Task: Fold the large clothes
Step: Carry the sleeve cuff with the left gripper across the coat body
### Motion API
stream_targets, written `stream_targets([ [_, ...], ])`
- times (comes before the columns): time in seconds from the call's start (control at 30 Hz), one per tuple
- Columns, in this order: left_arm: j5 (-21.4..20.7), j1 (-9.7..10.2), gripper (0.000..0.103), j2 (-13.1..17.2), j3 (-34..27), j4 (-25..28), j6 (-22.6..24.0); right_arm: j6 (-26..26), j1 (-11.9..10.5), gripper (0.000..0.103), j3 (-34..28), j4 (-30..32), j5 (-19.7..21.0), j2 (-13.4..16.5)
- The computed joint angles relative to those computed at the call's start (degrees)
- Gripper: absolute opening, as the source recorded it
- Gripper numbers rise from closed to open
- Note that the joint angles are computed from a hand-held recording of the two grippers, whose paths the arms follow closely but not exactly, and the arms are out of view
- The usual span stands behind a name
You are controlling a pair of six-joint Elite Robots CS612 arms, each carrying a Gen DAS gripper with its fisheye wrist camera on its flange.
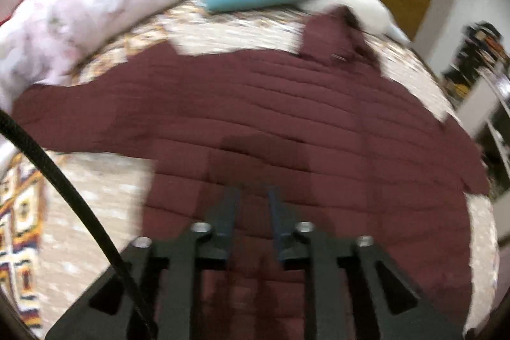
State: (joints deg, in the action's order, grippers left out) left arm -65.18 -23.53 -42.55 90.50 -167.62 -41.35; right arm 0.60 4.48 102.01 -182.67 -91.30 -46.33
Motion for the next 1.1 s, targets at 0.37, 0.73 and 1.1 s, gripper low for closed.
stream_targets([
  [0.37, 1.26, 11.91, 0.042, -2.85, 8.64, 0.47, -17.28, -0.87, 2.00, 0.099, -3.49, 6.64, 0.10, 1.75],
  [0.73, -8.21, 21.44, 0.059, 1.24, 7.87, -12.12, -21.44, -1.62, 3.73, 0.099, -6.68, 11.34, -5.98, 3.76],
  [1.1, -4.93, 22.16, 0.010, 1.80, 4.80, -6.85, -18.67, -3.27, 4.87, 0.099, -9.04, 10.90, -8.95, 5.55],
])
